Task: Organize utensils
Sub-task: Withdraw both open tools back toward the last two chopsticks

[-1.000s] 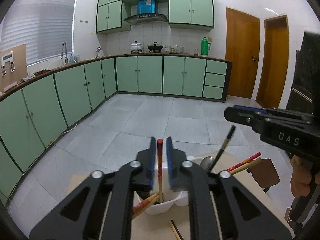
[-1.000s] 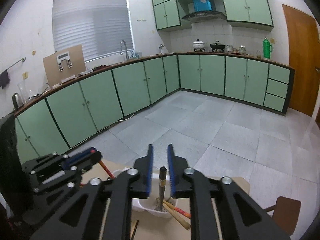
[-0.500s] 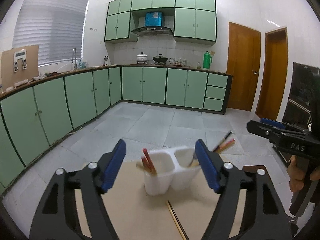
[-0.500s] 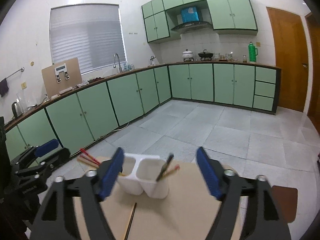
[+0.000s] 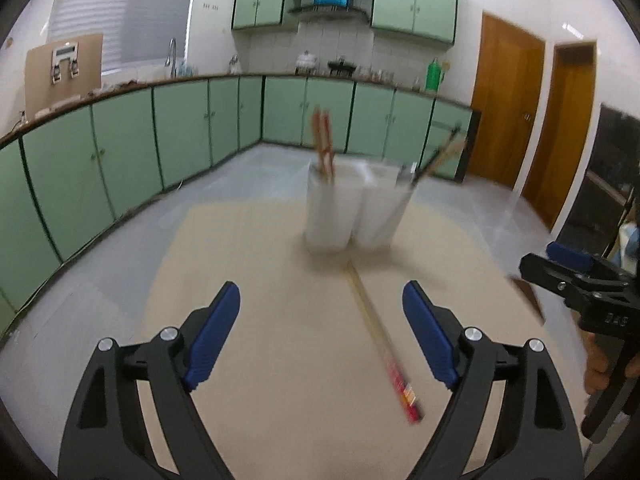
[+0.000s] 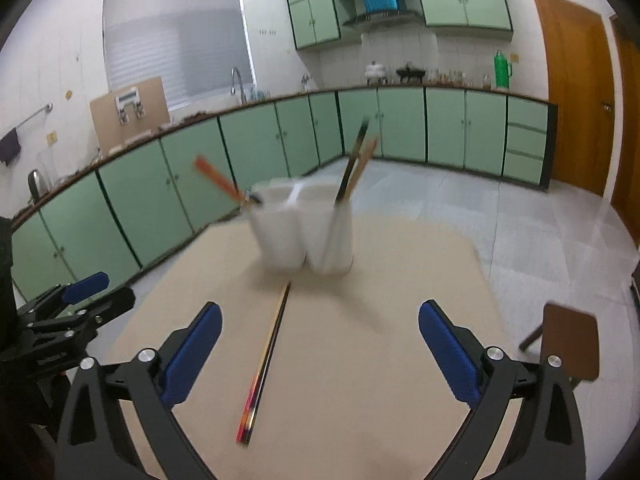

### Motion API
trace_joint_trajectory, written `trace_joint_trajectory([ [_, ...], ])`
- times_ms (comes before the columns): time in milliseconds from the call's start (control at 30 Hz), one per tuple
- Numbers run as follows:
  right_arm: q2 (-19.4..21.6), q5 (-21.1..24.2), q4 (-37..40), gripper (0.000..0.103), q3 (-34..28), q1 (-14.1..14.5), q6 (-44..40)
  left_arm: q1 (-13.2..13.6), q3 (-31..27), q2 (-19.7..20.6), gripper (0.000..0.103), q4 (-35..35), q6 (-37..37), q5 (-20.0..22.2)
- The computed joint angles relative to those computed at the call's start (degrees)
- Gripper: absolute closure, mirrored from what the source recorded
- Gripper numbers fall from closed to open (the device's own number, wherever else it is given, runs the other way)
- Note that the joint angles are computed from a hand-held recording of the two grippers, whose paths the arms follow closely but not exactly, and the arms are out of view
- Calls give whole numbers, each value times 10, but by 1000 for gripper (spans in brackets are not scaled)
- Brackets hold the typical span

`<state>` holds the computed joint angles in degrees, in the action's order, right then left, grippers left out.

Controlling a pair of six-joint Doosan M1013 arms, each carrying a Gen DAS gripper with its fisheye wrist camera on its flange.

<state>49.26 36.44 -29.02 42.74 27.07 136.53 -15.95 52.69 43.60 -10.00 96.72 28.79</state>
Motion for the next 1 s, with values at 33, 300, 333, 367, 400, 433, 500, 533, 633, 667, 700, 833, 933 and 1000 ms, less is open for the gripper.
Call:
trace_joint_trajectory([
  [33,2,4,4,6,3,3,0,0,8,-2,22,11,-5,3],
  [300,13,32,36,13,26,19,-9,0,55,-8,22,66,-33,36],
  [333,16,38,43,15,24,21,-15,-1,59,-8,22,70,-35,38],
  [367,20,44,47,16,21,24,-22,-2,64,-10,22,77,-39,38],
  [400,23,52,50,20,16,25,-26,-3,66,-10,22,83,-40,40],
  [433,28,60,58,26,11,27,-35,-3,70,-11,22,87,-42,40],
  [500,34,73,80,32,0,27,-53,-3,72,-11,22,86,-43,44],
  [533,37,78,89,36,-4,27,-60,-3,73,-12,22,86,-44,46],
  [633,49,97,105,43,-22,30,-78,-2,73,-13,22,88,-48,51],
  [667,55,108,110,44,-32,30,-85,-2,73,-13,22,86,-47,51],
  [700,59,115,114,47,-39,30,-89,-2,73,-13,22,86,-47,52],
  [833,68,132,112,50,-56,32,-94,-2,72,-13,22,83,-46,51],
  [933,71,145,101,54,-63,32,-89,-3,73,-13,22,80,-45,53],
  [1000,69,157,87,55,-61,33,-78,-3,73,-13,22,77,-42,54],
])
